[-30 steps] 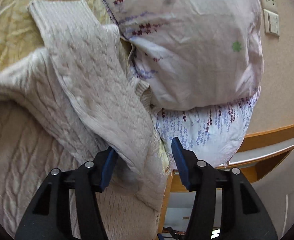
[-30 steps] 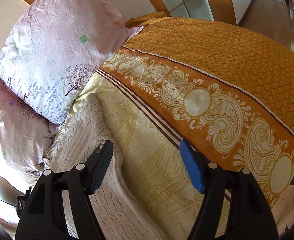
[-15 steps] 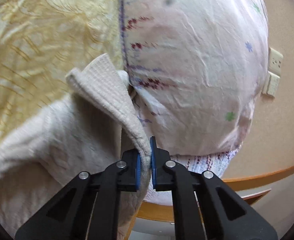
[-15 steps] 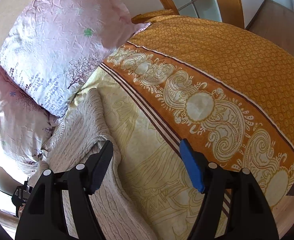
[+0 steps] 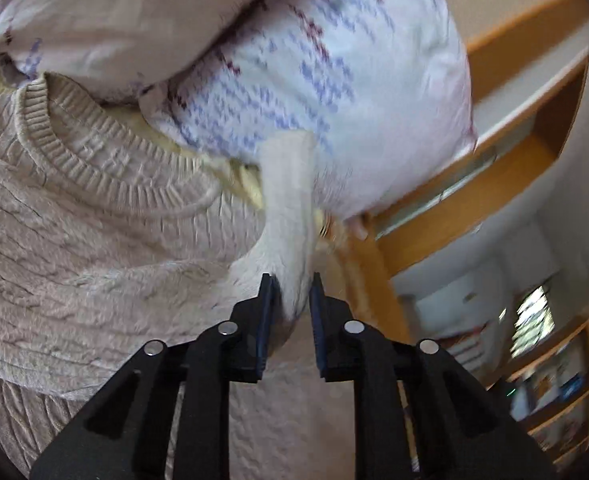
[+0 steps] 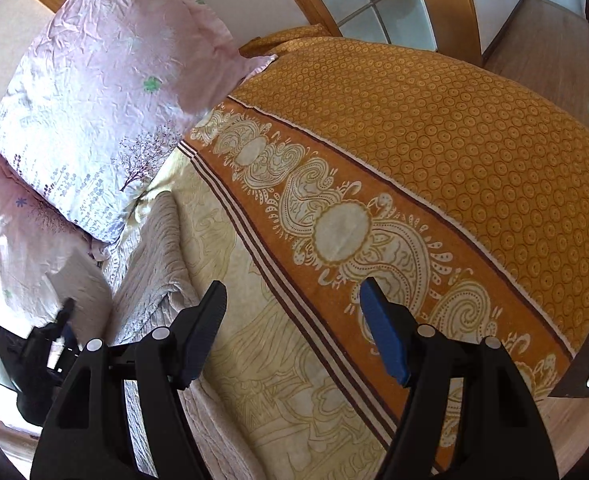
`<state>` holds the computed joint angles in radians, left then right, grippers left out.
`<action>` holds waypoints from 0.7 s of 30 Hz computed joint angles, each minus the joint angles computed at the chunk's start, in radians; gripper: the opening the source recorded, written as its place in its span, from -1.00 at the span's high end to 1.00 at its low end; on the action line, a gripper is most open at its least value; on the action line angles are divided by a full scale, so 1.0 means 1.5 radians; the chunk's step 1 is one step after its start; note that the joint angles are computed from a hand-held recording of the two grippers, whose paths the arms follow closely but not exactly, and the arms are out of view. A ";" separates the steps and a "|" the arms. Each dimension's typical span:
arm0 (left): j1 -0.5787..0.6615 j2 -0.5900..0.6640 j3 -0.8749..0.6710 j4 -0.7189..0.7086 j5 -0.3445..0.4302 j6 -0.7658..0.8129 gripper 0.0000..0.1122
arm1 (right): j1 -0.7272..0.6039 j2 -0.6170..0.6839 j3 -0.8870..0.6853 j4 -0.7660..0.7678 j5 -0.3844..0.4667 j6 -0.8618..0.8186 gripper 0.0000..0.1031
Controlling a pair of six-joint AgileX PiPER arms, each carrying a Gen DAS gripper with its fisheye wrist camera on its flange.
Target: Fold small clothes
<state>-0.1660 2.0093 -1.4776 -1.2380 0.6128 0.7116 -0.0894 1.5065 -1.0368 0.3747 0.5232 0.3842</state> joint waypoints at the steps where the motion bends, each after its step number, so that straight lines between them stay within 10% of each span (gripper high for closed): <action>1: -0.020 0.004 -0.004 0.062 -0.003 -0.037 0.65 | -0.002 0.000 -0.002 0.010 0.002 -0.010 -0.37; 5: -0.023 -0.033 0.058 0.060 0.016 0.033 0.05 | -0.010 0.016 -0.026 0.137 -0.003 -0.128 -0.36; 9: 0.034 -0.107 0.123 0.077 0.041 0.081 0.02 | 0.011 0.087 -0.122 0.317 0.037 -0.311 -0.14; 21: 0.328 -0.335 0.355 0.361 -0.021 -0.054 0.02 | 0.166 0.428 -0.626 0.011 0.275 -0.064 0.30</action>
<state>0.3259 1.5071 -0.9454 -0.6971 0.5808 0.6302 0.1602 2.1488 -1.9763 0.3912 0.9357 0.2885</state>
